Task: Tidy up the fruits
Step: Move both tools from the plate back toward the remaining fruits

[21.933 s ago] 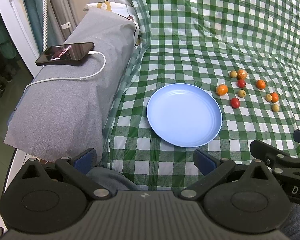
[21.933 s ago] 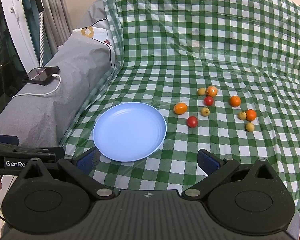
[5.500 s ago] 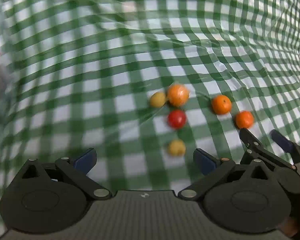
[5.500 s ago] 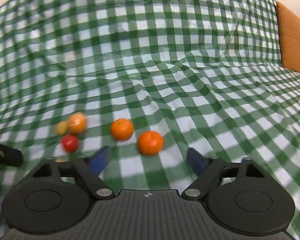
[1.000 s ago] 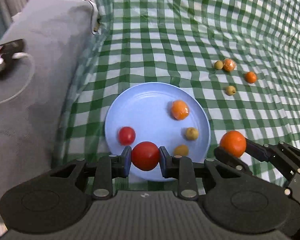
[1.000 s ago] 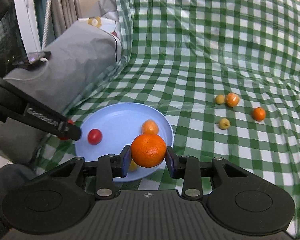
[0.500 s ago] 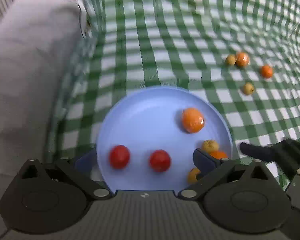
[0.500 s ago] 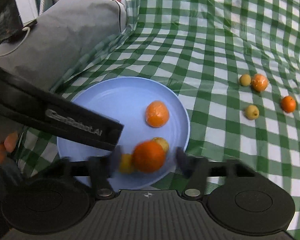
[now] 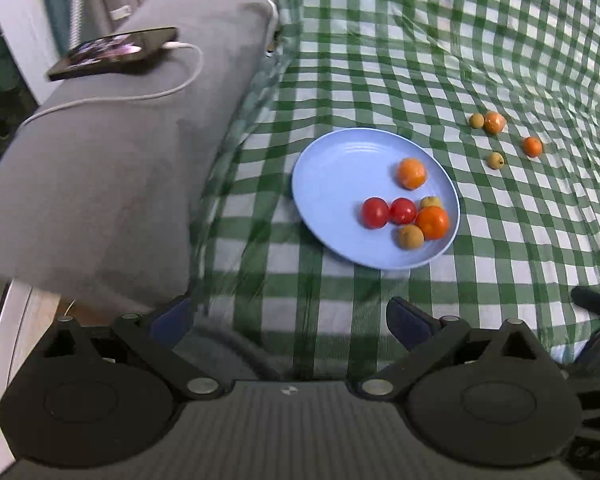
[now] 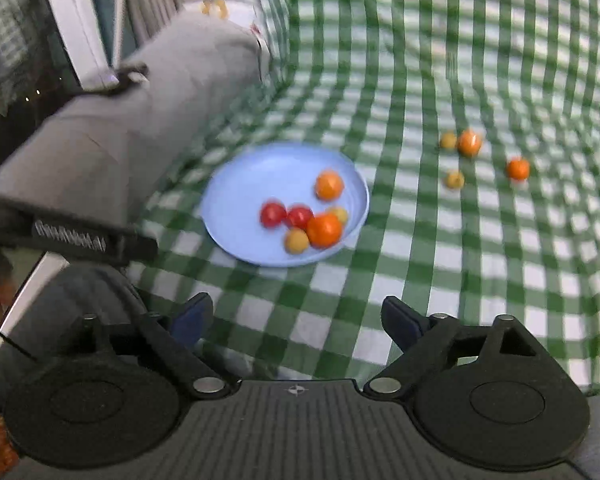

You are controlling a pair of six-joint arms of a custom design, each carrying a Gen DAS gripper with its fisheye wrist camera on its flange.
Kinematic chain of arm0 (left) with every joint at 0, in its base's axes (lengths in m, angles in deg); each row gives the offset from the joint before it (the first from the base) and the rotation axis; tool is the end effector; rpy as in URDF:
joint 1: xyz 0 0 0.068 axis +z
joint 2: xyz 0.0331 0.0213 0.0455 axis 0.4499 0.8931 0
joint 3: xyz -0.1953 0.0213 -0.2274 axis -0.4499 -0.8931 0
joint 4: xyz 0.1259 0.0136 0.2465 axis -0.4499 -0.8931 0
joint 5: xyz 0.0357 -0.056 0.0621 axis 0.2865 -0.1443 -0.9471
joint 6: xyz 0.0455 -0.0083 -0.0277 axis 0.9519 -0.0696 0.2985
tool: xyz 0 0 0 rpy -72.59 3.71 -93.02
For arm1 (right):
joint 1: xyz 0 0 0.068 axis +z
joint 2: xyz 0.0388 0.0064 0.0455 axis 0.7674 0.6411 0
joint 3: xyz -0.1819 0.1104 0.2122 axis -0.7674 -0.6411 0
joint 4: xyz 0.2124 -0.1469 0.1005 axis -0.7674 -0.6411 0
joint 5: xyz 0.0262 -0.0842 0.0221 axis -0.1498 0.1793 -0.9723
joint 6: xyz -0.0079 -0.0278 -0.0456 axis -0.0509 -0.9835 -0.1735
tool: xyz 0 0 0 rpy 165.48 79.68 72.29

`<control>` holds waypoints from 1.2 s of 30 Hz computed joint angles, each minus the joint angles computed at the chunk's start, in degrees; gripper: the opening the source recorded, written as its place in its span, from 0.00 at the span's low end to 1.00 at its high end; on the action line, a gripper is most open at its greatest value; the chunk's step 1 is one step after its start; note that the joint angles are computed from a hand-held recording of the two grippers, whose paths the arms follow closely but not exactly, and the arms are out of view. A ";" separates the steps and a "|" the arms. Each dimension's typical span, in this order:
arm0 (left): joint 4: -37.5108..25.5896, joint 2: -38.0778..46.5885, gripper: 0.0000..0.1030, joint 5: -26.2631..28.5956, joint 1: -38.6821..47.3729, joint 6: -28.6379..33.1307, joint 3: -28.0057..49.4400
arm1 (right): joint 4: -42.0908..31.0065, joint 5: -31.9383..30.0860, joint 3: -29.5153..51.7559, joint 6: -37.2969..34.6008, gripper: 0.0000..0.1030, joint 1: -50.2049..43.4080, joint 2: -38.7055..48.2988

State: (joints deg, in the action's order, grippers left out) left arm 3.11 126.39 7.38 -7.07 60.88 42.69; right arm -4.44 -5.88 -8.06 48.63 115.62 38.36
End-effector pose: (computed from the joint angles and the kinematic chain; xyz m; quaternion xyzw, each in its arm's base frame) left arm 0.2158 -0.1341 0.2222 0.1015 0.9578 0.0013 0.2689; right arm 0.1364 0.2484 0.2011 0.0274 0.9291 0.0501 0.3654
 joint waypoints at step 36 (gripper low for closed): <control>-14.49 -19.32 1.00 -15.72 -22.28 -11.61 -0.24 | -29.46 22.84 9.91 27.71 0.94 22.83 -0.56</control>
State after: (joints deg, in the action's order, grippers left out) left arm -11.38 107.07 -8.34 -29.35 49.27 42.45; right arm -33.90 16.96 1.85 76.34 138.45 37.80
